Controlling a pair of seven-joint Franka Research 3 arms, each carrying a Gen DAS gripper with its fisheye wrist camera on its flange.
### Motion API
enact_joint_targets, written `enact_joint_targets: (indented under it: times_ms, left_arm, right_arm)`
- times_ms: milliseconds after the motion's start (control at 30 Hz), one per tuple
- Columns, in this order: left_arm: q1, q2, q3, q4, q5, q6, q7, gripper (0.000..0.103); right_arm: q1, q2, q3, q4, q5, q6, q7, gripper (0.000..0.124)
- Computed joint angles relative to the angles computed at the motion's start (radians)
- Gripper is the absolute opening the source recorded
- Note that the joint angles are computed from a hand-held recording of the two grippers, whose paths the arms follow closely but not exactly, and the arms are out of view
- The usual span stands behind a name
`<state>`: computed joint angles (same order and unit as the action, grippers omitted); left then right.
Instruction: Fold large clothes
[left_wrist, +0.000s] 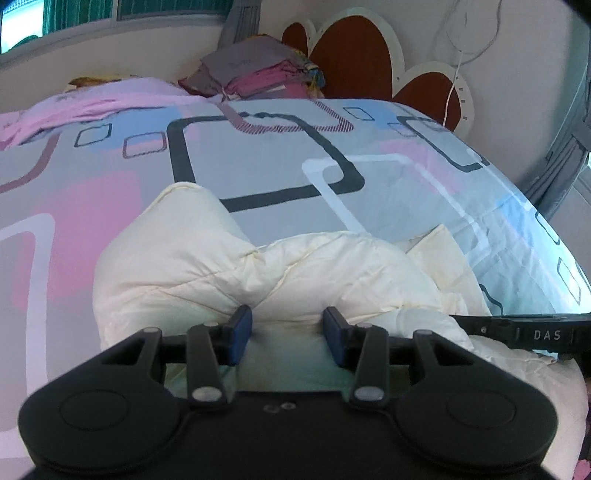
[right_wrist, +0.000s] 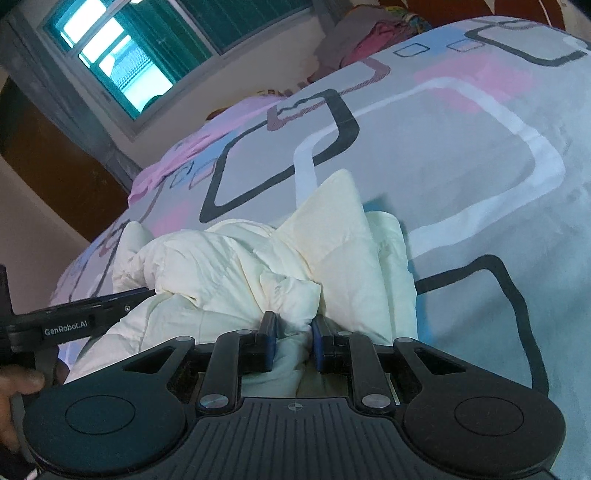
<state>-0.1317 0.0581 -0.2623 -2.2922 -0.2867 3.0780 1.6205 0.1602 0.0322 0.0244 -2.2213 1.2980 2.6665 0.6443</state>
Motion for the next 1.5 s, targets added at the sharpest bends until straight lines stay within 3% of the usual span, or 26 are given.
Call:
enact_joint_targets:
  times_ms: [33, 67, 133, 167, 200, 300, 433, 533, 633, 700, 767, 833, 933, 1067, 1167, 1233, 1267, 1333, 1367, 1400, 1433, 1500]
  left_arm:
    - [0.006, -0.005, -0.008, 0.001, -0.027, -0.007, 0.026, 0.042]
    - [0.012, -0.02, -0.019, -0.004, -0.087, -0.013, 0.069, 0.043]
    - [-0.011, -0.079, -0.009, -0.043, -0.178, -0.003, 0.106, 0.046]
    - [-0.05, -0.121, 0.008, -0.074, -0.3, 0.022, 0.204, 0.048]
    - [-0.097, -0.159, 0.036, -0.104, -0.385, 0.044, 0.278, 0.052]
    - [-0.2, -0.277, 0.092, -0.215, -0.44, 0.099, 0.317, 0.052]
    - [-0.313, -0.4, 0.141, -0.34, -0.462, 0.158, 0.28, 0.051]
    - [-0.221, -0.446, 0.027, -0.385, -0.398, 0.137, 0.201, 0.051]
    - [-0.177, -0.462, -0.036, -0.404, -0.338, 0.115, 0.149, 0.051]
    - [-0.105, -0.483, -0.117, -0.42, -0.278, 0.089, 0.102, 0.05]
    - [-0.055, -0.515, -0.178, -0.437, -0.211, 0.063, 0.077, 0.05]
    - [-0.034, -0.54, -0.215, -0.456, -0.166, 0.048, 0.048, 0.051]
    - [-0.047, -0.522, -0.214, -0.479, -0.14, 0.065, 0.004, 0.053]
    - [0.021, -0.486, -0.284, -0.495, -0.068, 0.119, -0.061, 0.053]
    - [0.043, -0.457, -0.29, -0.485, -0.03, 0.13, -0.098, 0.053]
    - [0.049, -0.449, -0.287, -0.481, -0.002, 0.122, -0.115, 0.053]
    - [0.024, -0.451, -0.255, -0.476, 0.008, 0.104, -0.112, 0.052]
    - [-0.082, -0.471, -0.131, -0.472, 0.006, 0.057, -0.084, 0.054]
    - [-0.102, -0.489, -0.103, -0.477, 0.002, 0.058, -0.087, 0.058]
    - [-0.087, -0.514, -0.106, -0.492, 0.012, 0.09, -0.115, 0.073]
    - [-0.068, -0.522, -0.111, -0.498, 0.02, 0.128, -0.136, 0.083]
    - [-0.043, -0.524, -0.09, -0.498, 0.038, 0.198, -0.158, 0.076]
  right_arm:
    - [-0.002, -0.005, -0.002, 0.0, -0.02, -0.007, 0.004, 0.018]
    - [-0.005, -0.015, -0.006, -0.002, -0.051, -0.016, 0.025, 0.027]
    - [-0.003, -0.066, -0.009, -0.029, -0.08, 0.017, 0.056, 0.051]
    - [0.0, -0.104, -0.014, -0.05, -0.039, 0.032, 0.005, 0.073]
    - [0.003, -0.15, -0.027, -0.073, 0.005, 0.02, -0.066, 0.075]
    - [0.006, -0.259, -0.061, -0.134, -0.037, -0.054, -0.088, 0.075]
    - [0.024, -0.38, -0.083, -0.227, -0.126, -0.127, -0.086, 0.065]
    - [0.04, -0.43, -0.086, -0.292, -0.173, -0.127, -0.047, 0.062]
    - [0.048, -0.462, -0.091, -0.345, -0.213, -0.148, 0.026, 0.043]
    - [0.06, -0.486, -0.092, -0.377, -0.212, -0.119, 0.03, 0.032]
    - [0.066, -0.513, -0.097, -0.405, -0.224, -0.116, 0.059, 0.028]
    - [0.071, -0.535, -0.092, -0.434, -0.247, -0.098, 0.075, 0.028]
    - [0.093, -0.516, -0.086, -0.459, -0.278, -0.052, 0.078, 0.028]
    - [0.138, -0.457, -0.122, -0.455, -0.182, -0.021, 0.011, 0.028]
    - [0.147, -0.427, -0.12, -0.445, -0.124, -0.001, -0.058, 0.028]
    - [0.127, -0.422, -0.107, -0.433, -0.159, -0.017, -0.035, 0.028]
    - [0.115, -0.423, -0.105, -0.424, -0.191, -0.036, -0.015, 0.028]
    - [0.082, -0.439, -0.105, -0.405, -0.268, -0.087, 0.051, 0.031]
    - [0.074, -0.461, -0.102, -0.405, -0.273, -0.065, 0.062, 0.041]
    - [0.085, -0.475, -0.102, -0.409, -0.243, -0.014, 0.036, 0.056]
    - [0.099, -0.487, -0.106, -0.402, -0.211, 0.035, 0.002, 0.061]
    - [0.132, -0.473, -0.14, -0.344, -0.146, 0.054, -0.053, 0.061]
